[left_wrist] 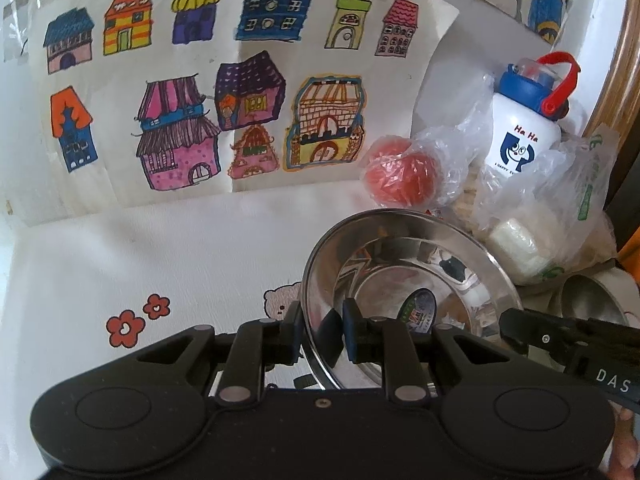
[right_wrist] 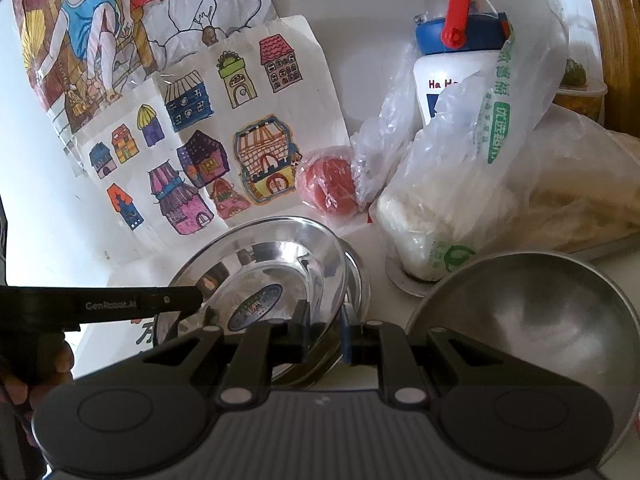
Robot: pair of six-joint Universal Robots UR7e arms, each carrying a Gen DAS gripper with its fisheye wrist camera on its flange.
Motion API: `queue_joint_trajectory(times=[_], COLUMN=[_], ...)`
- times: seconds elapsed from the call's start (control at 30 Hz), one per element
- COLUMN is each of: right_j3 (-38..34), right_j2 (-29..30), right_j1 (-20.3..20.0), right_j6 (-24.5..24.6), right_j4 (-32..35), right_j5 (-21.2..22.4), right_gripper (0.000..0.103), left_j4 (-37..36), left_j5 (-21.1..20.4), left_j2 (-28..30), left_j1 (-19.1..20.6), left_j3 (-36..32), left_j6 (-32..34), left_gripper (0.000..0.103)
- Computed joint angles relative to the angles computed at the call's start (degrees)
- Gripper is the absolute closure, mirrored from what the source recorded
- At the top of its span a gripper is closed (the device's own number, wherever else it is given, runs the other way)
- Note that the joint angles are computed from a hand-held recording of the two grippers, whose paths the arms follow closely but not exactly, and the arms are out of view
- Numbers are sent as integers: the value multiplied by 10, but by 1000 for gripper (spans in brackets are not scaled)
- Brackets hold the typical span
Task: Organize plates and bowls
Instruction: 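Carry the held steel plate with both tools and lower it onto another steel plate, then open both tools to release the stacked steel plate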
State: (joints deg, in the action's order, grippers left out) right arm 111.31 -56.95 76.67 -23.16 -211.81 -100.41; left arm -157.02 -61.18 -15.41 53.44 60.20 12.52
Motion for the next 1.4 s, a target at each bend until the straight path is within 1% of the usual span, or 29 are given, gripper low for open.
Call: queue_joint_trajectory(times=[0.2, 0.3, 0.43, 0.63, 0.7, 0.8, 1.0, 1.13, 1.27, 1.3, 1.37, 1.4], right_j3=[-1, -3, -10, -23, -31, -37, -39, -37, -33, -33, -31, -30], right_j2=[-2, 0, 0, -1, 6, 11, 15, 15, 18, 17, 17, 16], right_j1=[2, 6, 13, 22, 28, 32, 34, 32, 29, 28, 26, 25], right_j6=[-6, -15, -37, -69, -87, -104, -114, -107, -113, -113, -112, -111], right_j4=[2, 4, 18, 50, 48, 50, 45, 42, 20, 16, 8, 6], right_j5=[-13, -22, -42, -70, -89, -101, -105, -98, -88, -85, -80, -78], right_gripper=[85, 84, 83, 80, 80, 80, 80, 80, 79, 78, 72, 71], left_j4=[-3, 3, 9, 25, 31, 39, 37, 34, 27, 23, 20, 17], left_j5=[17, 36, 55, 66, 71, 81, 77, 70, 57, 53, 44, 40], left_j2=[6, 12, 18, 23, 24, 27, 25, 23, 17, 14, 9, 7], left_j1=[-7, -12, -18, -21, -22, -25, -22, -20, -17, -16, -15, -14], left_j3=[-1, -6, -13, -22, -25, -31, -29, -26, -17, -13, -5, -2], left_j6=[13, 25, 37, 32, 32, 37, 33, 29, 19, 17, 8, 5], left_gripper=[79, 78, 77, 76, 77, 79, 79, 79, 79, 79, 74, 73])
